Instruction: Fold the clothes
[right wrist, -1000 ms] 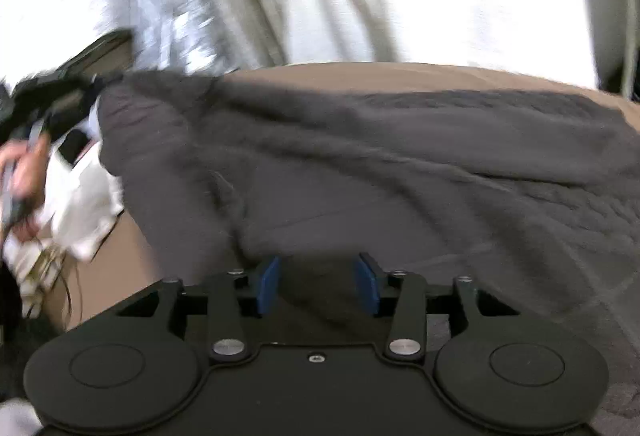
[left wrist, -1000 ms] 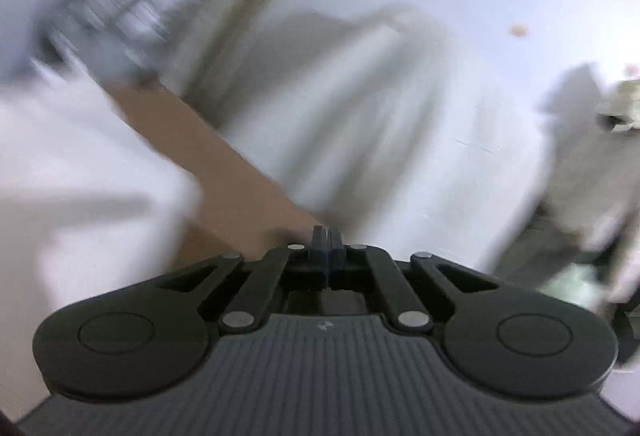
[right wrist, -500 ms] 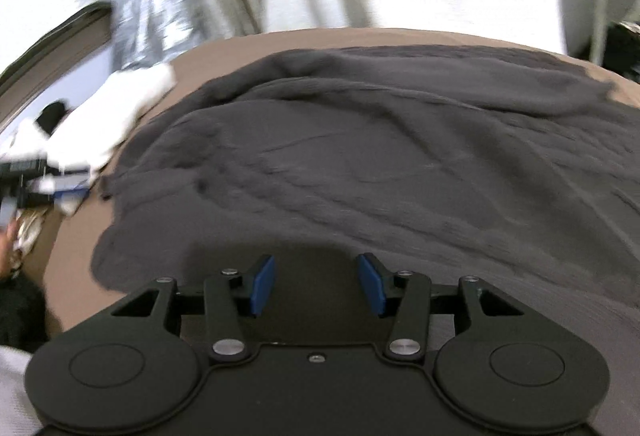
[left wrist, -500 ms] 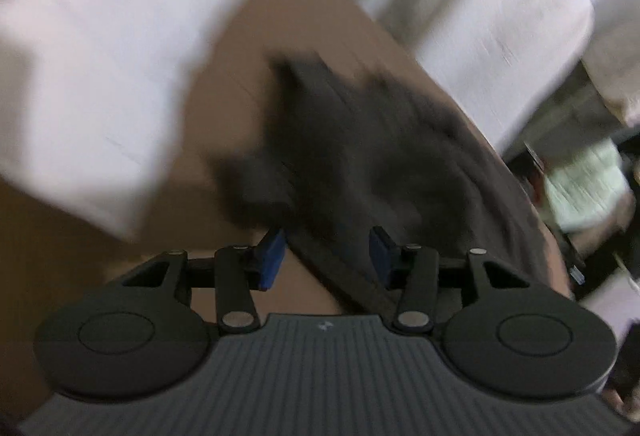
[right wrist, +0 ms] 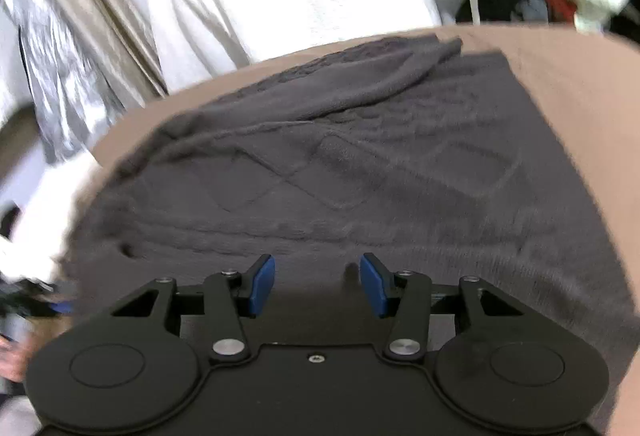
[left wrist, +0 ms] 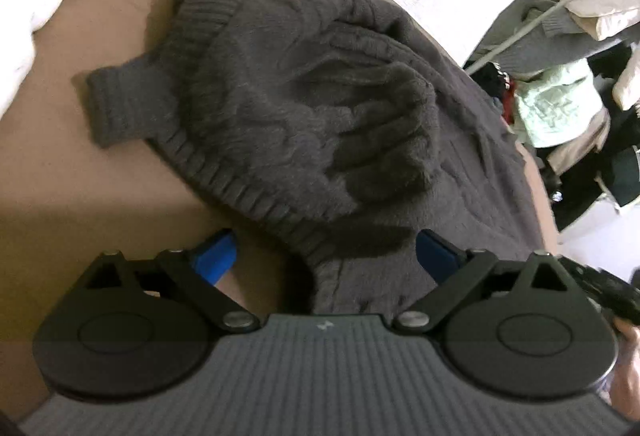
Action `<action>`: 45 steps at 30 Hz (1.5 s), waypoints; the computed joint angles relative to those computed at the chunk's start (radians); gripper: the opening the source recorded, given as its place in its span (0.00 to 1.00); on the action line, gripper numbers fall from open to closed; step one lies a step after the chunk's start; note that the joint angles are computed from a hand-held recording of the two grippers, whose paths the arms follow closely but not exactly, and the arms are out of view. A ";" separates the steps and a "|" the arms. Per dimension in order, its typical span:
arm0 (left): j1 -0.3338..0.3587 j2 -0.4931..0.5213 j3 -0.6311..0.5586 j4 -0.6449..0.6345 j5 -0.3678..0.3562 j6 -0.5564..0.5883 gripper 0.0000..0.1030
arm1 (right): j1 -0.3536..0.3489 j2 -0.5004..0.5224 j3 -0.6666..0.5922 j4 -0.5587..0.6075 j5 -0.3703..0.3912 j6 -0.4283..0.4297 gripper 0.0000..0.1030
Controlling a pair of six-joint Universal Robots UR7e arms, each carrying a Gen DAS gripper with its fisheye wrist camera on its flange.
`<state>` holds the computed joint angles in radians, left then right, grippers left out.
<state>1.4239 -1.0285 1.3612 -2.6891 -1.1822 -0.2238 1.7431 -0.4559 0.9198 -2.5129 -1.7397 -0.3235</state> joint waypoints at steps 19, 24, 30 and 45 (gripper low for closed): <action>-0.009 -0.227 0.202 -0.107 0.157 0.029 0.09 | 0.056 -0.029 0.112 -0.184 -0.186 -0.198 0.63; -0.013 -0.188 0.164 0.021 0.247 0.058 0.11 | 0.032 -0.003 0.061 -0.171 -0.224 -0.118 0.63; -0.006 -0.186 0.155 0.002 0.233 0.056 0.11 | -0.032 -0.053 0.081 -0.173 -0.200 0.150 0.63; -0.003 -0.140 0.148 -0.115 0.210 0.067 0.12 | -0.129 0.038 0.009 -0.367 -0.069 0.469 0.80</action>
